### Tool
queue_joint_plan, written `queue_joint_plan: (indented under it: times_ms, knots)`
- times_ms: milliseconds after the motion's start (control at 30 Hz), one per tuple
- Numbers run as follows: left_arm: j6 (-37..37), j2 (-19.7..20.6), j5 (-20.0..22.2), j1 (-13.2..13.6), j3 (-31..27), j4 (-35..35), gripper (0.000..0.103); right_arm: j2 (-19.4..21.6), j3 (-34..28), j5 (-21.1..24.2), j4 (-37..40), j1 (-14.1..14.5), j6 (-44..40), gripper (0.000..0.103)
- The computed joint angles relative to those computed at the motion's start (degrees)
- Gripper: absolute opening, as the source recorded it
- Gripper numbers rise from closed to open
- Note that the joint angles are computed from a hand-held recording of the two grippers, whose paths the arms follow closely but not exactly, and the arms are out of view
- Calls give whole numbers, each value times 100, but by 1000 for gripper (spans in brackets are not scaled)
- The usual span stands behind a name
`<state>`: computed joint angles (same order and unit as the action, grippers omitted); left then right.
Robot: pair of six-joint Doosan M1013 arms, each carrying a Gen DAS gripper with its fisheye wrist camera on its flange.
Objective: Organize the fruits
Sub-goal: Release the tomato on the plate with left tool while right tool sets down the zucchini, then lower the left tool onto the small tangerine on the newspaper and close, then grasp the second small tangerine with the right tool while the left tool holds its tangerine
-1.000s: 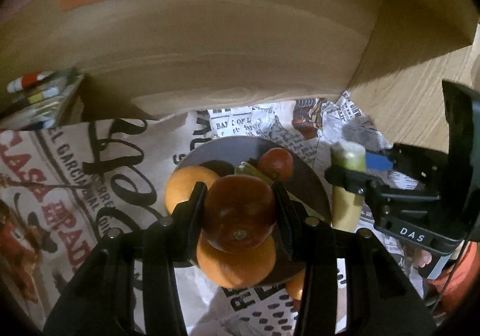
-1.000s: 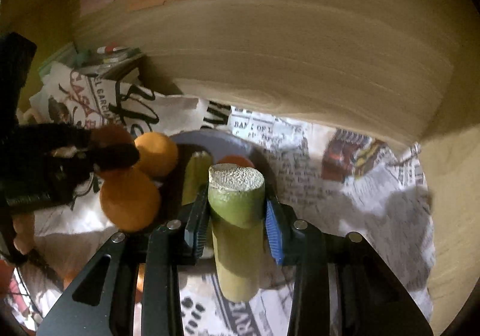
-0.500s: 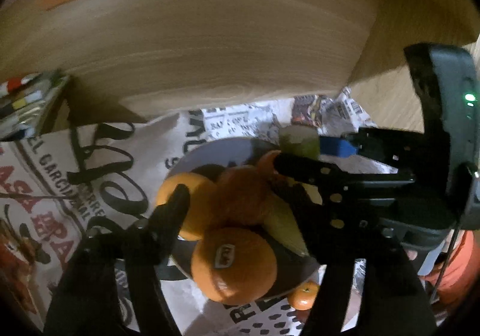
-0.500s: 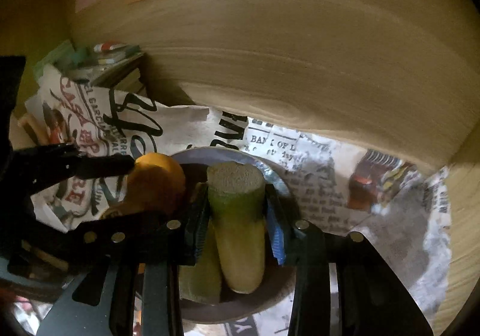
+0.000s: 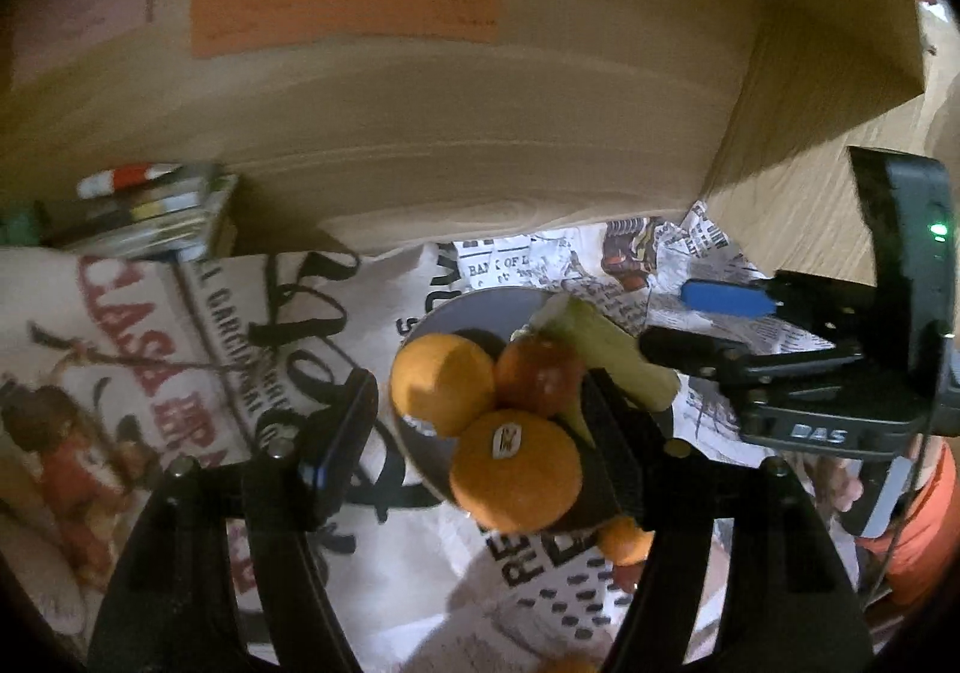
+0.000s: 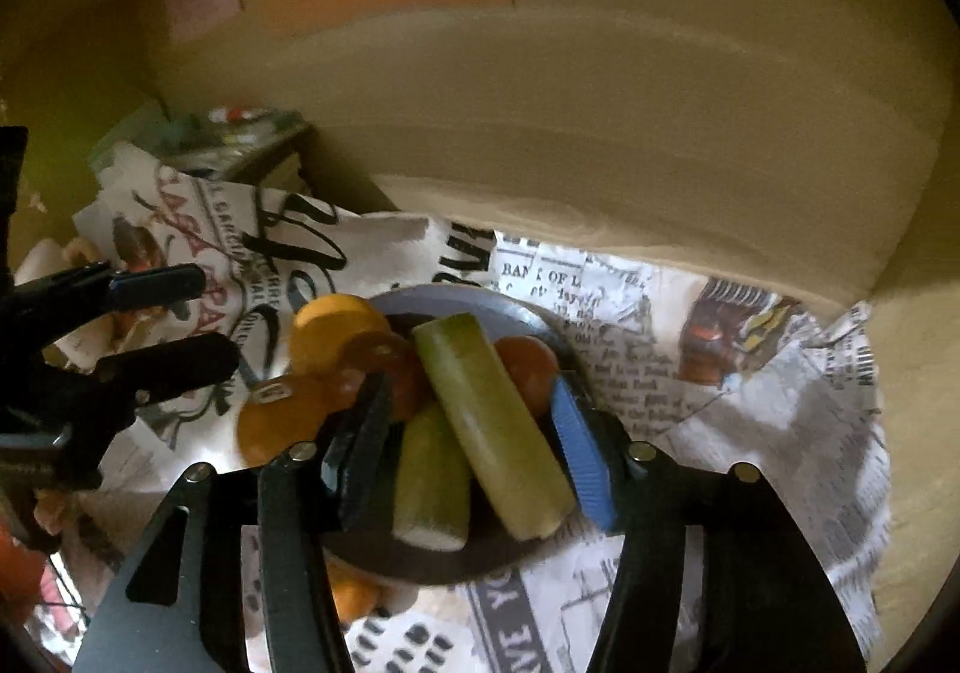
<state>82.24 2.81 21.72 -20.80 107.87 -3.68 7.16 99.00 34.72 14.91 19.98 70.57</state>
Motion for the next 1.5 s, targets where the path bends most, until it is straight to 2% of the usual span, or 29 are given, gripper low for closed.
queue_joint_plan:
  times_ms: [100, 367, 733, 867, 933, 967, 1100, 1300, 1500]
  knots:
    - [-300, -158, -37, -34, 152, 199, 71, -237, 189, -192, -1, 64, -35, 61]
    - [-1186, -508, 95, -321, 587, 942, 71, -753, 731, -492, 235, 195, -117, 61]
    - [-1455, -615, 264, -670, 1047, 981, 71, -976, 1210, -437, 192, 266, 132, 61]
    - [-1434, -568, 288, -706, 1115, 841, 68, -958, 1288, -327, 260, 236, 169, 61]
    - [-1130, -541, 296, -674, 1142, 463, 58, -934, 1309, -275, 315, 225, 157, 61]
    - [-916, -529, 308, -651, 1147, 229, 50, -921, 1314, -254, 327, 225, 165, 61]
    - [199, -508, 288, -541, 1187, -943, 37, -827, 1255, -125, 313, 241, 161, 61]
    - [-99, -547, 181, -562, 1192, -499, 37, -605, 1047, 56, 199, 296, 193, 59]
    - [-253, -631, 59, -370, 1182, -353, 37, -268, 780, 319, 135, 313, 286, 48]
